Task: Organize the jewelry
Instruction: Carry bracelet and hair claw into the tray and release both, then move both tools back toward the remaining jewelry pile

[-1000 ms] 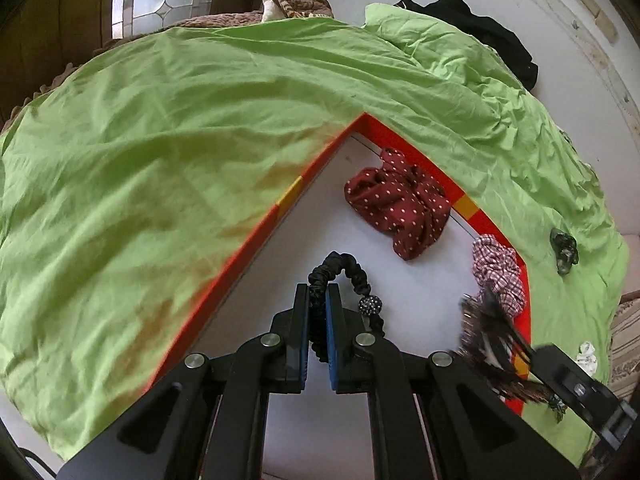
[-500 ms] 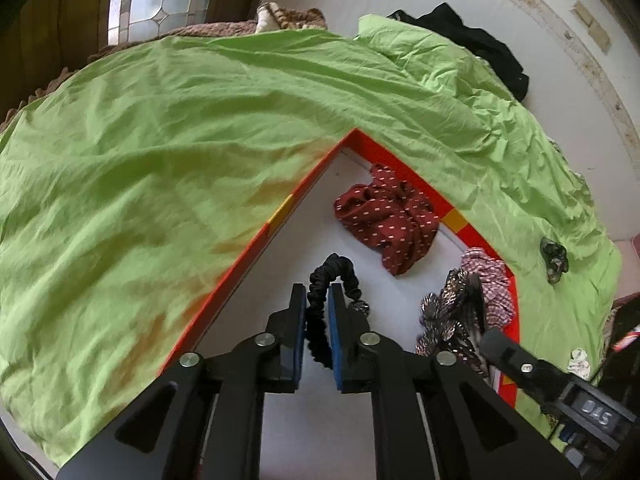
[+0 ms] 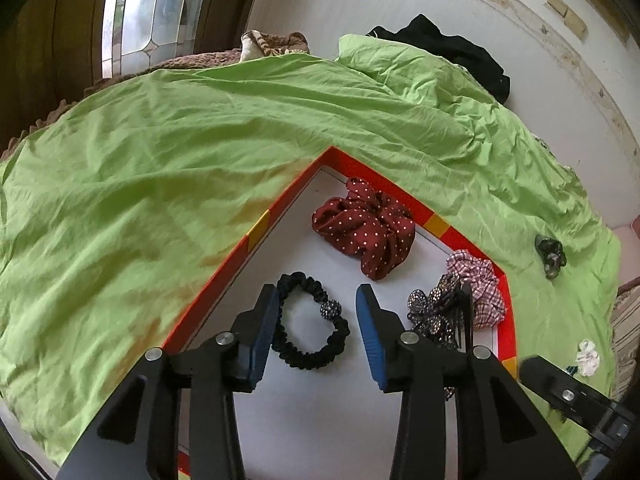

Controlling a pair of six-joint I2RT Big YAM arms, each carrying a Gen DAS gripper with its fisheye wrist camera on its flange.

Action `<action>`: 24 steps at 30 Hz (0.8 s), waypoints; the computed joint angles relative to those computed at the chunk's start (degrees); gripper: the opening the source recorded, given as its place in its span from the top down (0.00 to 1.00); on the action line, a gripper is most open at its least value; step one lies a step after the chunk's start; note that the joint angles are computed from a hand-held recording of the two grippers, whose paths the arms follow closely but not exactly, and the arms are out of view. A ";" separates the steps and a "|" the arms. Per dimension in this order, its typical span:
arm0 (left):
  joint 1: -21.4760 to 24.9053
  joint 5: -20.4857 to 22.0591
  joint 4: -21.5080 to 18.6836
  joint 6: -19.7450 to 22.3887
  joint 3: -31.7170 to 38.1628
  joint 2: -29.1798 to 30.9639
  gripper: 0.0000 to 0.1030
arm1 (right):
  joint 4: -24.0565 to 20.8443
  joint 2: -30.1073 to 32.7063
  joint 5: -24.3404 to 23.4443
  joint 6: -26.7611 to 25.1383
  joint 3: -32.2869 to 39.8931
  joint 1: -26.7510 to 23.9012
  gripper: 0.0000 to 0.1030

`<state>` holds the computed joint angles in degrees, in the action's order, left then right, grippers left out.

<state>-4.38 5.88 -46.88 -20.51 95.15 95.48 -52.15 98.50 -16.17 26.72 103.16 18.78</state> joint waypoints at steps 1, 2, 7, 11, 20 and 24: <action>-0.19 -0.48 0.24 0.27 -0.43 -0.29 0.62 | -0.14 -1.00 0.33 -0.23 -1.10 -0.16 0.58; -0.26 -0.73 0.32 0.42 -0.63 -0.44 0.62 | -0.32 -2.11 0.71 -0.54 -2.34 -0.36 0.58; -1.26 -3.71 1.35 1.55 -2.77 -2.08 0.62 | -1.35 -8.77 4.20 -3.29 -9.52 -1.68 0.58; -2.79 -7.05 4.03 2.68 -5.53 -4.53 0.62 | -2.01 -14.68 6.69 -4.63 -15.89 -3.77 0.57; -8.40 -11.05 7.42 3.32 -11.92 -13.03 0.59 | -3.40 -29.59 8.00 -3.84 -31.69 -14.16 0.55; -12.76 -11.27 4.69 5.03 -13.81 -16.43 0.56 | -3.42 -34.52 6.99 -3.43 -36.83 -19.69 0.54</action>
<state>-17.14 -5.40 -42.20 -15.48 81.34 79.05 -55.57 63.99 -9.19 23.30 66.34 -0.91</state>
